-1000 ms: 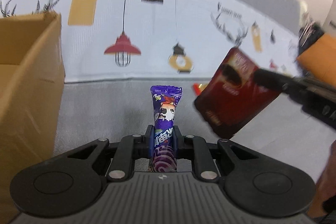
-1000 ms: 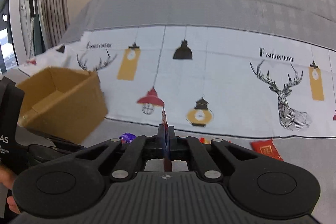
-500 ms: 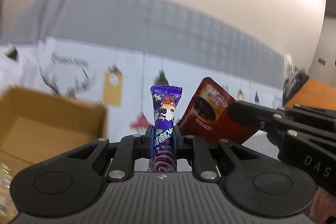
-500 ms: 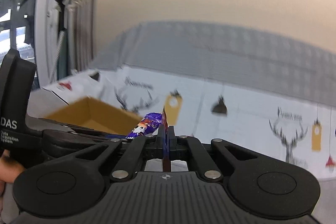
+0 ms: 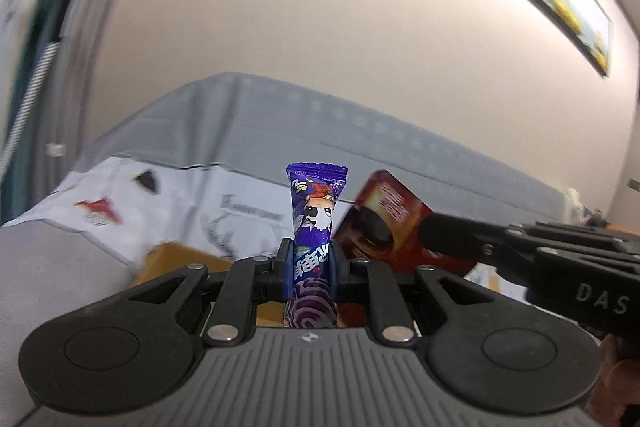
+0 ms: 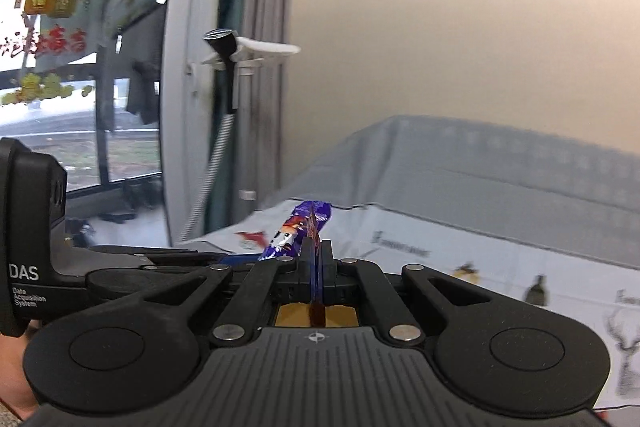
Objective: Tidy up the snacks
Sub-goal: 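Carry the purple candy and coffee packet over the box and release both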
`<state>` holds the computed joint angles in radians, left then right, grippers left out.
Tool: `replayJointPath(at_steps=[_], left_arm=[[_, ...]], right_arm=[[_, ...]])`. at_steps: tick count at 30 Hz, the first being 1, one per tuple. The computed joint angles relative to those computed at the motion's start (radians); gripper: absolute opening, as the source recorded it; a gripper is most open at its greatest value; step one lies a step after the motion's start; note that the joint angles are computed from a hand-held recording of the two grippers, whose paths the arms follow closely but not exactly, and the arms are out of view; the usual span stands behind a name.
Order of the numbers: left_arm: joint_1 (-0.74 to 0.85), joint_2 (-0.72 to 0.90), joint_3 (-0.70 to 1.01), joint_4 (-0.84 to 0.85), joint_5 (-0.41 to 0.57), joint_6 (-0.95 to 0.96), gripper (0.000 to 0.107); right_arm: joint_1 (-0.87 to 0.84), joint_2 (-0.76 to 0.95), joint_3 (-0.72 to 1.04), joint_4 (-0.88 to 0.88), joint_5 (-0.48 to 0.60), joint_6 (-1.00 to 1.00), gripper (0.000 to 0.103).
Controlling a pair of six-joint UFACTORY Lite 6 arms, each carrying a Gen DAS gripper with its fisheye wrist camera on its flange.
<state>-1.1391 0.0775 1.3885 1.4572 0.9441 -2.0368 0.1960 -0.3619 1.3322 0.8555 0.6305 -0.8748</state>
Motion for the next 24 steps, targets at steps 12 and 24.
replayJointPath(at_steps=[12,24], left_arm=[[0.205,-0.134,-0.332,-0.054,-0.231,-0.167,0.018],[0.314,0.09,-0.237,-0.336,-0.318,0.153,0.029]], right_arm=[[0.169,0.135,-0.148,0.023,-0.106,0.104,0.001],[0.15,0.198,-0.305,0.089,-0.177,0.106,0.006]])
